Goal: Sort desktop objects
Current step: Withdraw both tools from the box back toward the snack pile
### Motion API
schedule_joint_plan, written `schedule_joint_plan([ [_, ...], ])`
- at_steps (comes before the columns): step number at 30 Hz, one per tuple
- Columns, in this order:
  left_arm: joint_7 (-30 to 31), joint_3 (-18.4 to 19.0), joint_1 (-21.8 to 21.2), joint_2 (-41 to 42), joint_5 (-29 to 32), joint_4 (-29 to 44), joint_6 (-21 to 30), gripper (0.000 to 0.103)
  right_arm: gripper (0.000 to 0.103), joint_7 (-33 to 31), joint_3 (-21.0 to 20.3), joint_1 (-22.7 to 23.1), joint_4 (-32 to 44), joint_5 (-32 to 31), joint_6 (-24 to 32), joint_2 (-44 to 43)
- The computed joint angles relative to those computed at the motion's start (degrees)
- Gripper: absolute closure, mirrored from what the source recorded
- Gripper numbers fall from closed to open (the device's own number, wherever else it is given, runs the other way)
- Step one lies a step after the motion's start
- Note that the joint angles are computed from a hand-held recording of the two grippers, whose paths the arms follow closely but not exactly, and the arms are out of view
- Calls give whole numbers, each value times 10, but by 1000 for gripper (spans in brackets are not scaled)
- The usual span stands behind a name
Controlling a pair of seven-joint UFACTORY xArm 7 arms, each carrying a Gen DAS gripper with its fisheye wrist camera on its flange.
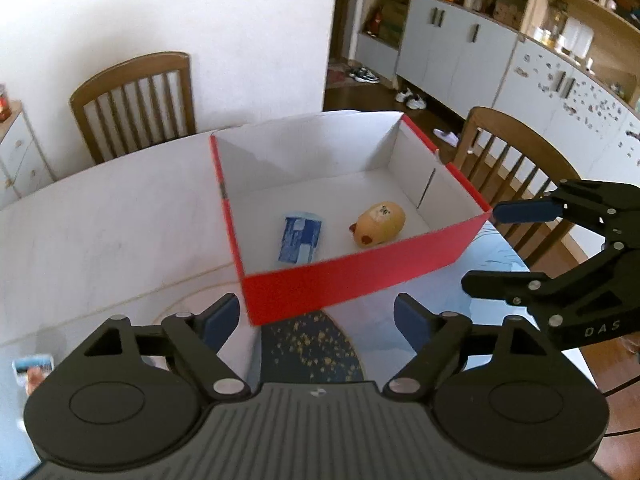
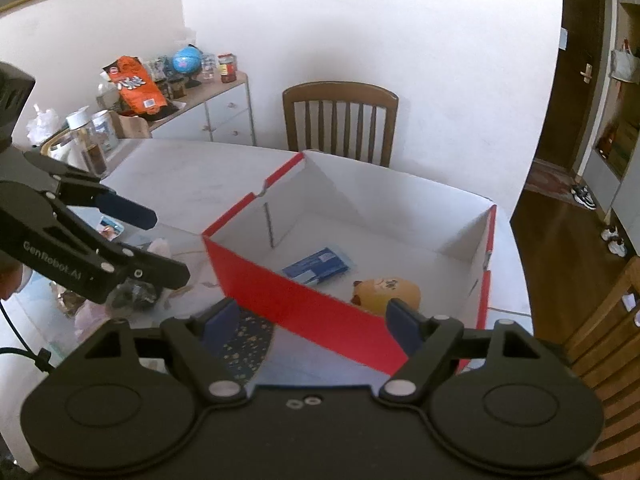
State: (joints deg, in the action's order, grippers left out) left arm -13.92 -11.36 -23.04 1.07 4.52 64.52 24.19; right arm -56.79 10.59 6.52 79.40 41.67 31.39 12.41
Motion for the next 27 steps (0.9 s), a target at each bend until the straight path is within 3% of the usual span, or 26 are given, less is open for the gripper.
schedule_joint_plan([
  [5,-36,2,5,-47,4,-62,-30,10,22,-51,9,-1,-31,48,-11,-23],
  [7,-46,2,11,-69,2,-92,-46,1,22,-69,8,5,-42,61,-15,-30],
  [11,-30,11,14,-121,-31,-160,-90,1,22,-96,7,19,-72,77,-22,-46],
  [17,-41,4,56,-199,-1,-249,-115,0,17,-195,9,53,-142,156,-46,-94],
  [22,-23,16,82,-258,9,-307,-132,0,17,-169,6,99,-181,154,-64,-120],
  [27,73,101,25,-291,-56,-348,-130,0,17,-106,13,141,-210,135,-104,-133],
])
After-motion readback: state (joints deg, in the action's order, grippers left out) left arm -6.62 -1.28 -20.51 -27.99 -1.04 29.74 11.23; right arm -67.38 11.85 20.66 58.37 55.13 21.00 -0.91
